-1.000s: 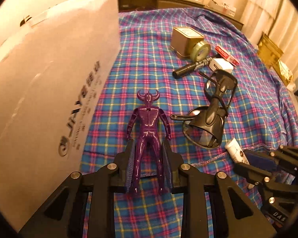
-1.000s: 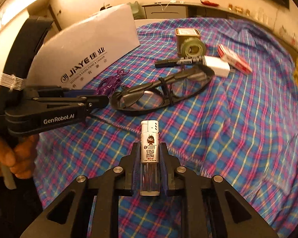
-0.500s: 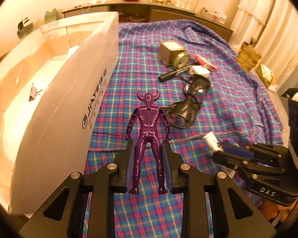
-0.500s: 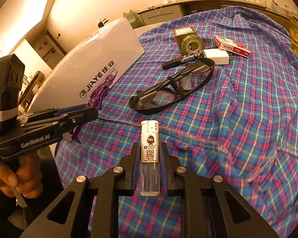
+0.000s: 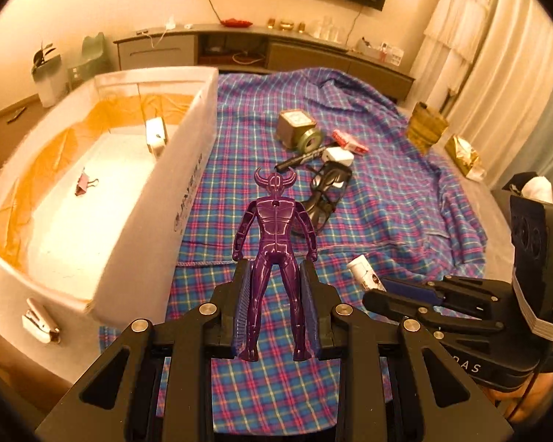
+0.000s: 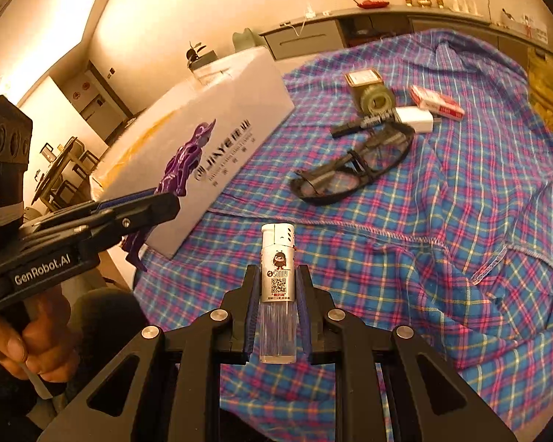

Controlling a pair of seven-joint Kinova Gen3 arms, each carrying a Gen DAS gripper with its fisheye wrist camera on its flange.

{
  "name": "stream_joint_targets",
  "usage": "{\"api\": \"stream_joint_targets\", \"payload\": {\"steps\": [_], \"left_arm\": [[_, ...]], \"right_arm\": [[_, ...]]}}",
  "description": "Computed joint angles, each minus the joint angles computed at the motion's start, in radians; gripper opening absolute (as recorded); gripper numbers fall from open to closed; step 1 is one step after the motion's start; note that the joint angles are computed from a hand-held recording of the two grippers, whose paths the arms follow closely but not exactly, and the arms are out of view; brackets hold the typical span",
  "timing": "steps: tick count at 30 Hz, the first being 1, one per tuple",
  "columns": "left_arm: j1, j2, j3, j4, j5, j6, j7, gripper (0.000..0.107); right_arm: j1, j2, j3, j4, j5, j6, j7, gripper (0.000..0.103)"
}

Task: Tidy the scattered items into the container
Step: 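Carry the figure and lighter over the white box with both grippers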

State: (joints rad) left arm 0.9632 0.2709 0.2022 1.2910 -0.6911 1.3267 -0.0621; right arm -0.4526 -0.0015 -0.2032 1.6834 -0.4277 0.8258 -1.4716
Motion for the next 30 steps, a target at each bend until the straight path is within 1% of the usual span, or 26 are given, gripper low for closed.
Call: {"api": "stream_joint_targets", "payload": {"steps": [9, 16, 24, 30], "left_arm": [[0.045, -0.049, 0.032, 0.02, -0.072, 0.037, 0.075, 0.028], [0.06, -0.082, 0.065, 0.043, -0.119, 0.041, 0.126, 0.028], [0.053, -0.116, 0.097, 0.074, -0.154, 0.026, 0.165, 0.028], [0.02, -0.168, 0.122, 0.135, -0.159, -0.001, 0.208, 0.028]], "right_arm": [[-0.038, -0.045, -0.028, -0.039, 0.082, 0.022, -0.104, 0.021], [-0.076, -0.071, -0.054, -0.09, 0.156, 0.049, -0.174, 0.021], [-0.114, -0.063, -0.083, -0.168, 0.245, 0.085, -0.242, 0.021], [-0.145, -0.037, -0.097, -0.232, 0.301, 0.114, -0.278, 0.021]]}}
